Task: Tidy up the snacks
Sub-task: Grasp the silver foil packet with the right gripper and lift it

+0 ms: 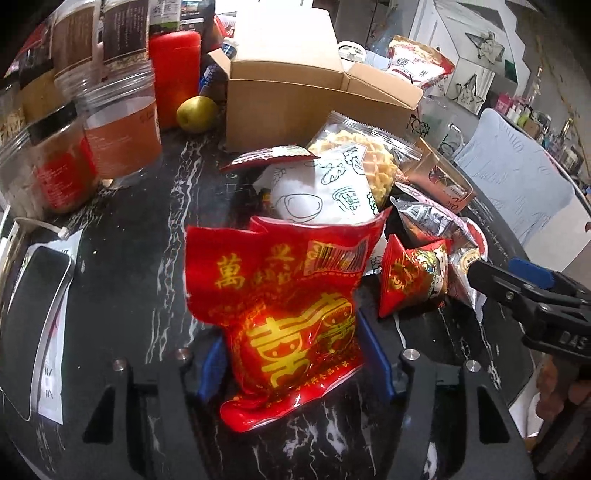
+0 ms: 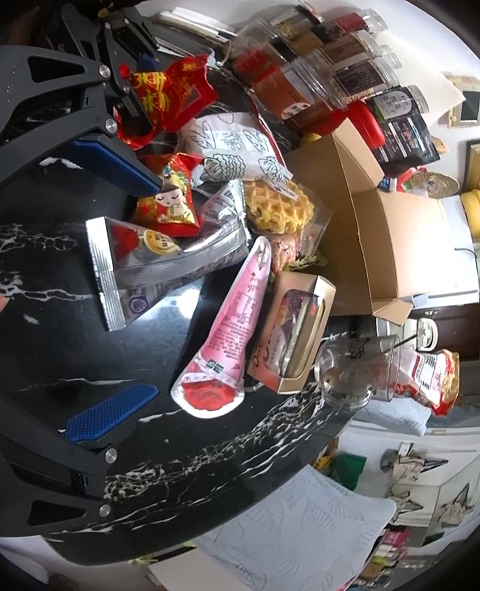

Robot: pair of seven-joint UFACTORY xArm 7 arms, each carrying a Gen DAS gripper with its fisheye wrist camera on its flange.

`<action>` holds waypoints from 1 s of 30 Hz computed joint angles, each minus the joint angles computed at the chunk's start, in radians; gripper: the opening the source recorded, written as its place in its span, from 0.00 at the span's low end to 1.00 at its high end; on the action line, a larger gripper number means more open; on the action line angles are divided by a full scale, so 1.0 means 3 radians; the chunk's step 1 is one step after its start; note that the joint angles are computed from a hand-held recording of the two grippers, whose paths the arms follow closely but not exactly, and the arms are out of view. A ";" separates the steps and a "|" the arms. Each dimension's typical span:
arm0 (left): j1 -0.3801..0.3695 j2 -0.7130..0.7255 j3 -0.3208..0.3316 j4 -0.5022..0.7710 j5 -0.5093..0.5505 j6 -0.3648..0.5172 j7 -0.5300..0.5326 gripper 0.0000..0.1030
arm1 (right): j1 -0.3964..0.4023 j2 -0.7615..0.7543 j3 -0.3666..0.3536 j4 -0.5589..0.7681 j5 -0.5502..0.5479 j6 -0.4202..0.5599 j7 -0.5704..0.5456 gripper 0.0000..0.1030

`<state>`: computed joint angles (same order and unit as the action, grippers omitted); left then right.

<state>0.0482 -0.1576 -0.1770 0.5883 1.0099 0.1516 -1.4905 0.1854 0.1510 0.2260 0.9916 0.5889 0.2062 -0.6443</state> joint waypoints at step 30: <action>0.0360 -0.0377 -0.0225 -0.0195 -0.0108 -0.0127 0.0070 0.61 | -0.0167 0.0008 0.0040 0.0221 0.1409 0.0702 -0.1123 0.30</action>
